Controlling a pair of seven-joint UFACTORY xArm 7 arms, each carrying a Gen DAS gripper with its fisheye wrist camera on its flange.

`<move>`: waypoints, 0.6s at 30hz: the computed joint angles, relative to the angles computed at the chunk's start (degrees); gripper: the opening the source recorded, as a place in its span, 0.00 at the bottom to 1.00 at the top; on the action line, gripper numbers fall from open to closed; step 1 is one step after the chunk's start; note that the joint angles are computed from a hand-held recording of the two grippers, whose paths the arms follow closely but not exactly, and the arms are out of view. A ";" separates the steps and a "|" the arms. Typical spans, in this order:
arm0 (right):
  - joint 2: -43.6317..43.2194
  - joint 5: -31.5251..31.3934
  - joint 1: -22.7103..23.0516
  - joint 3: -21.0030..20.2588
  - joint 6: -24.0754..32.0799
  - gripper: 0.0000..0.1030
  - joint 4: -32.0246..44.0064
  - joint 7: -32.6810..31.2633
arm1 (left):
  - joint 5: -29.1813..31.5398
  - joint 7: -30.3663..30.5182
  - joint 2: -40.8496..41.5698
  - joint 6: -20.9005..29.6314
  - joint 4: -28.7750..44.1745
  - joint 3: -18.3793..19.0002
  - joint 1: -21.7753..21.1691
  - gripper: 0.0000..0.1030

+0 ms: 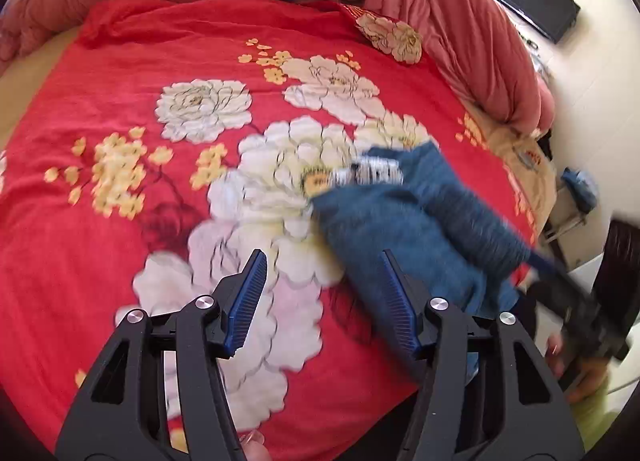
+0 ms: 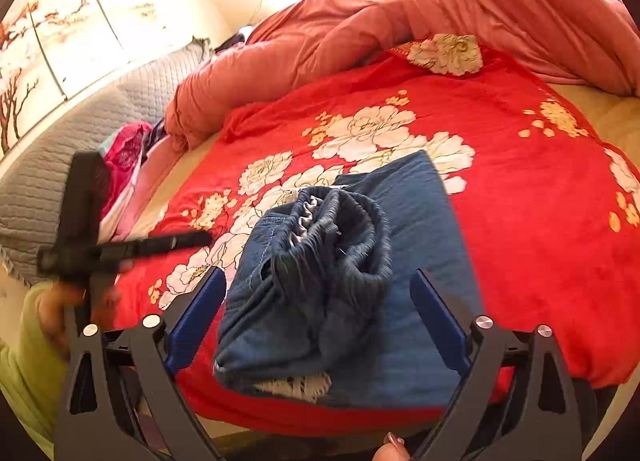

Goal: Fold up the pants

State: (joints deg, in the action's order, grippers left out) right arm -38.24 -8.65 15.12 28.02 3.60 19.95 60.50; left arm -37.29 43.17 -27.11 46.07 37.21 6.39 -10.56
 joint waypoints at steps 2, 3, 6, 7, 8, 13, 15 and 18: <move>2.36 -0.36 -0.17 -0.82 0.62 0.90 1.70 -1.18 | 0.19 0.69 -2.17 -0.76 -2.19 -0.40 -0.17 0.50; 3.87 -0.33 0.09 -1.76 1.43 0.90 2.72 -1.93 | 0.30 1.04 -3.10 -0.71 -3.01 -0.38 -0.45 0.51; 6.68 0.80 1.95 -5.17 1.43 0.90 3.67 -3.69 | 0.41 2.04 -5.65 -1.00 -5.35 -0.99 -2.10 0.54; 7.63 1.42 2.75 -6.55 1.72 0.90 3.98 -4.37 | 0.13 2.95 -6.15 -1.03 -5.85 -0.92 -3.12 0.54; 8.42 2.15 3.78 -8.05 1.32 0.90 3.97 -5.16 | 0.11 3.24 -6.66 -1.90 -6.57 -1.35 -3.75 0.55; 12.48 7.13 11.18 -16.50 -1.79 0.90 4.36 -11.03 | 2.82 2.99 -8.24 -6.83 -9.77 -3.90 -7.09 0.55; 14.76 9.37 14.35 -19.39 -1.13 0.79 5.50 -14.46 | 3.69 2.10 -8.03 -8.39 -10.42 -4.26 -7.96 0.55; 17.51 14.49 21.01 -24.95 -3.70 0.49 5.19 -19.54 | 5.07 1.26 -8.12 -9.92 -11.08 -3.94 -8.95 0.56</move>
State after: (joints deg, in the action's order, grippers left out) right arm -20.73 5.85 36.13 3.07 -0.10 25.15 40.96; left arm -32.22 44.43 -35.23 36.15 26.13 2.44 -19.50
